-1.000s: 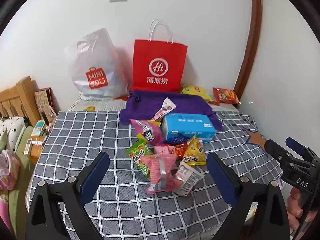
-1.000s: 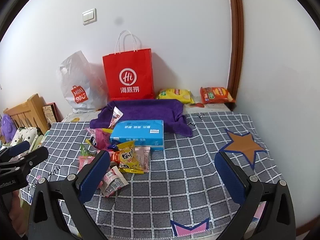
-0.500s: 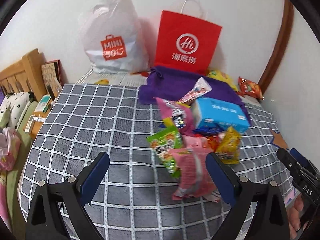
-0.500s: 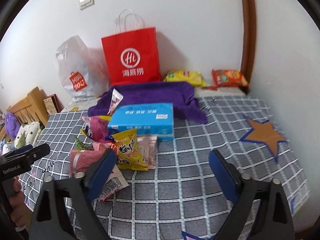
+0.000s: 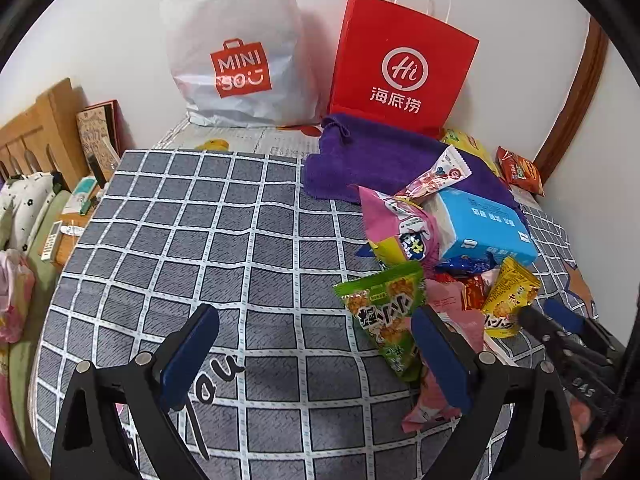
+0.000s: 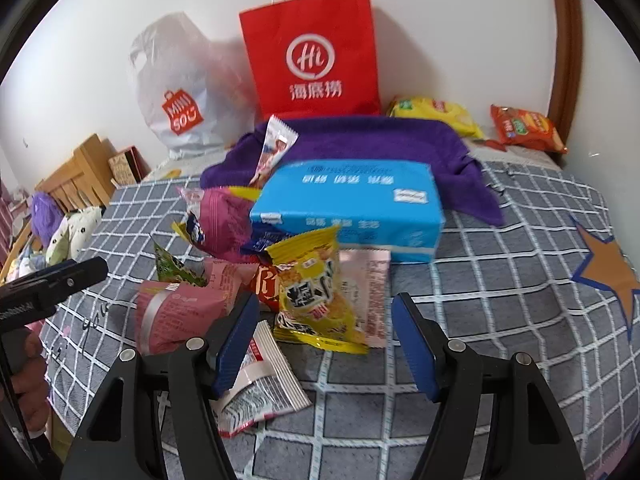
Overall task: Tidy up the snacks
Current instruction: 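Move the right tool to the yellow triangular pack while the left tool approaches the green pack, then close the right tool on the yellow pack while the left tool grasps the green pack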
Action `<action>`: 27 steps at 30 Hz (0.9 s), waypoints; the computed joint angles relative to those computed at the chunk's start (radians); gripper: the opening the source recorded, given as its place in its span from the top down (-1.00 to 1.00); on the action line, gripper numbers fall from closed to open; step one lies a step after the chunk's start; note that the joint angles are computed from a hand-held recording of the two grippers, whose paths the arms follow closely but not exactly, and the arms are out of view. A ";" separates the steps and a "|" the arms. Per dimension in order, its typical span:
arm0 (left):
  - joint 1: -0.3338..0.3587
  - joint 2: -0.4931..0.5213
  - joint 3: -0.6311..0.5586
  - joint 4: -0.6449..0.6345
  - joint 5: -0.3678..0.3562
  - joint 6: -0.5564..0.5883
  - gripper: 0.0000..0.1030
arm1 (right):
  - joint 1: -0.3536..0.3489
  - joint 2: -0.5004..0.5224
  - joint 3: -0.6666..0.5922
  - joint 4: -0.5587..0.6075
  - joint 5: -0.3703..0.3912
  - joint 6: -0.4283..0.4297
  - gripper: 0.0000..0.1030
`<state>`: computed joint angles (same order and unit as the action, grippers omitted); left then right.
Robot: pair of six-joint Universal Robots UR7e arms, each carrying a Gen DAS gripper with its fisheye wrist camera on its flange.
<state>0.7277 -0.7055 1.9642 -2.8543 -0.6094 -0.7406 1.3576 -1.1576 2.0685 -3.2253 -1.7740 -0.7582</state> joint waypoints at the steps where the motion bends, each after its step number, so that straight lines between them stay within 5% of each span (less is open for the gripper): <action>1: 0.005 -0.001 0.001 -0.009 -0.008 0.011 -0.87 | 0.003 0.012 -0.010 0.005 -0.011 0.000 -0.29; 9: 0.032 -0.007 0.005 -0.061 -0.039 0.065 -0.87 | 0.006 0.080 -0.079 0.063 -0.060 0.030 -0.19; 14: 0.044 -0.002 -0.007 -0.061 -0.054 0.084 -0.87 | 0.011 0.108 -0.093 0.059 -0.071 0.007 0.13; 27: 0.053 0.037 -0.040 -0.119 -0.157 0.158 -0.87 | -0.027 0.006 -0.034 0.015 -0.018 -0.001 0.18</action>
<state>0.7812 -0.6684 1.9247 -2.9731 -0.7660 -0.5823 1.3310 -1.1519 2.0344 -3.2101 -1.7918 -0.7593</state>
